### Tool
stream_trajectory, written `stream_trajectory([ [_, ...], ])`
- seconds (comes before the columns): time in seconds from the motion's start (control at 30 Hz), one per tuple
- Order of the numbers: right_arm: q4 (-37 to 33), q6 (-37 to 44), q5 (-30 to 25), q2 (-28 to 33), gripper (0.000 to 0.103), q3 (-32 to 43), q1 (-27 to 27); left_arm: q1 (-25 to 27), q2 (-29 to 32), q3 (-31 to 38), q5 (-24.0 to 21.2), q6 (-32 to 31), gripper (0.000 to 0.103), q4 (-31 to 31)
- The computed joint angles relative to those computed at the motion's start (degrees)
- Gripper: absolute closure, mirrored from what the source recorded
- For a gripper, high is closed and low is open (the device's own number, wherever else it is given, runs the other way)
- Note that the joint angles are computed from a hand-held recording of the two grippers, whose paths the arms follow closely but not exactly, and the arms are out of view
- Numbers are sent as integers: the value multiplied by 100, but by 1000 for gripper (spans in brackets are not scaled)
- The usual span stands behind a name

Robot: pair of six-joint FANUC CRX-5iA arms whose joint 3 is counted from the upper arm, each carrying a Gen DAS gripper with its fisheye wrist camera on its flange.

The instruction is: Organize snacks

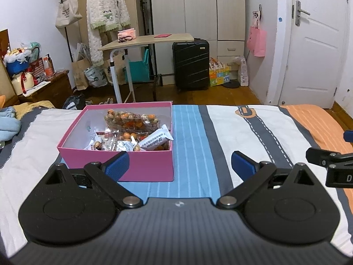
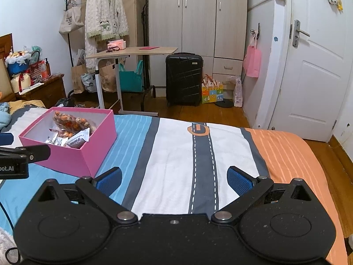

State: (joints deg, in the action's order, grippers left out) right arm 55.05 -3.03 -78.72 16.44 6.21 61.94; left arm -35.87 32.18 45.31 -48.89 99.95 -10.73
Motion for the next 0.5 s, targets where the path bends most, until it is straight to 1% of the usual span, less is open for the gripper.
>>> stream_trajectory([
  [0.1,-7,-9,-12,7,1,3,4,-30,-5,-4,5,6,3,-98],
  [0.27,-28,-7,-4,9,1,-7,-13,-70,47,102,-128,74,3,-179],
  [0.4,-57,-43,-16,7,1,-8,-12,1,30,16,-82,-9,3,117],
  [0.5,-44,-52,9,-10,1,-46,-11,-7,-7,-42,-19,17,3,66],
])
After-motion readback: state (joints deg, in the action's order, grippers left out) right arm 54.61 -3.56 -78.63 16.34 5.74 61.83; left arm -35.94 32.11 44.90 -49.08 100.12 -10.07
